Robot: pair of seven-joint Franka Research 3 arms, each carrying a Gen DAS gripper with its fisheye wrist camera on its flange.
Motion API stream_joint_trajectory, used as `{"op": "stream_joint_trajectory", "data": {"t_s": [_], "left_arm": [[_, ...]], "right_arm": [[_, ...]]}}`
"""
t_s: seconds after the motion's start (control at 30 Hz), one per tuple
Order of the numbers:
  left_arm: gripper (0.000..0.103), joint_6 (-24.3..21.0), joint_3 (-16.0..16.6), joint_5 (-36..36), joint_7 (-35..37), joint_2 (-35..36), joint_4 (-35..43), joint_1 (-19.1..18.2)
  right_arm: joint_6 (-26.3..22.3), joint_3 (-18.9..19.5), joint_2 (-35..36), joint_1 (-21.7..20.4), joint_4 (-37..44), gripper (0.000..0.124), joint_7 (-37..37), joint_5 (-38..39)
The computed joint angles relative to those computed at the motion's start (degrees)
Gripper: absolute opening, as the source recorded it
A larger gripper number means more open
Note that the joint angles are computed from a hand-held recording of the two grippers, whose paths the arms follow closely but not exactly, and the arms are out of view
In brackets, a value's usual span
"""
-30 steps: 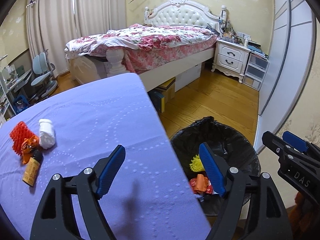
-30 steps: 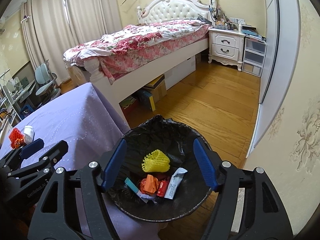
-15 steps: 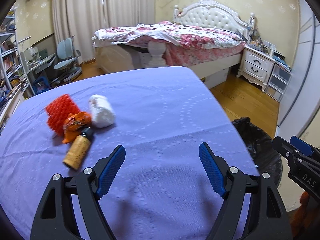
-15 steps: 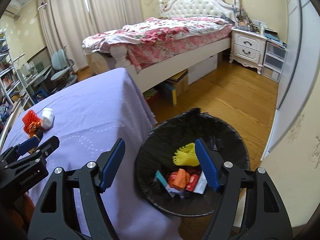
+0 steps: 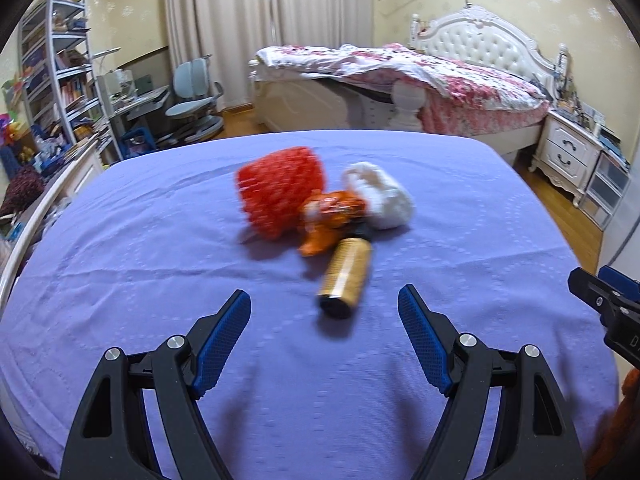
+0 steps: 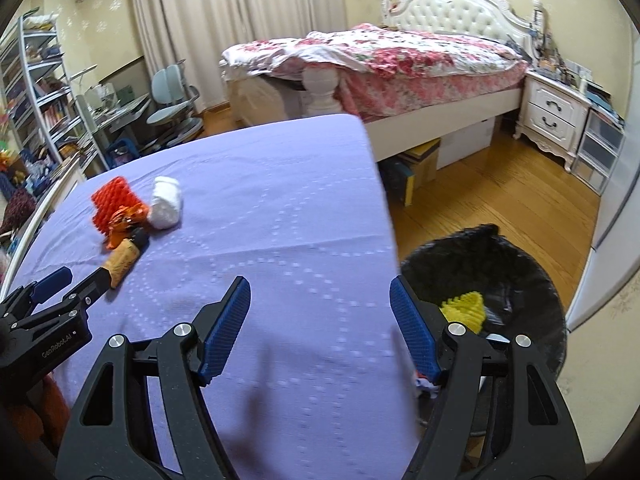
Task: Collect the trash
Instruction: 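Move both open grippers back to the remaining items on the bed, then grasp the gold bottle with the right gripper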
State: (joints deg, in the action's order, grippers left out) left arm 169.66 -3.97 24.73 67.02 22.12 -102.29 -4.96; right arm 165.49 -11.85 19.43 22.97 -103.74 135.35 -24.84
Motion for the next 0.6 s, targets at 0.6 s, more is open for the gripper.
{"op": "stream_joint_trajectory", "data": {"t_s": [0.6], "left_arm": [[0.076,-3.8,2.7,0.4,-1.4,0.6,1.2,5.1]], "right_arm": [[-9.2,5.6,15.5,2.8,24.2,0.071,-16.2,13.9]]}}
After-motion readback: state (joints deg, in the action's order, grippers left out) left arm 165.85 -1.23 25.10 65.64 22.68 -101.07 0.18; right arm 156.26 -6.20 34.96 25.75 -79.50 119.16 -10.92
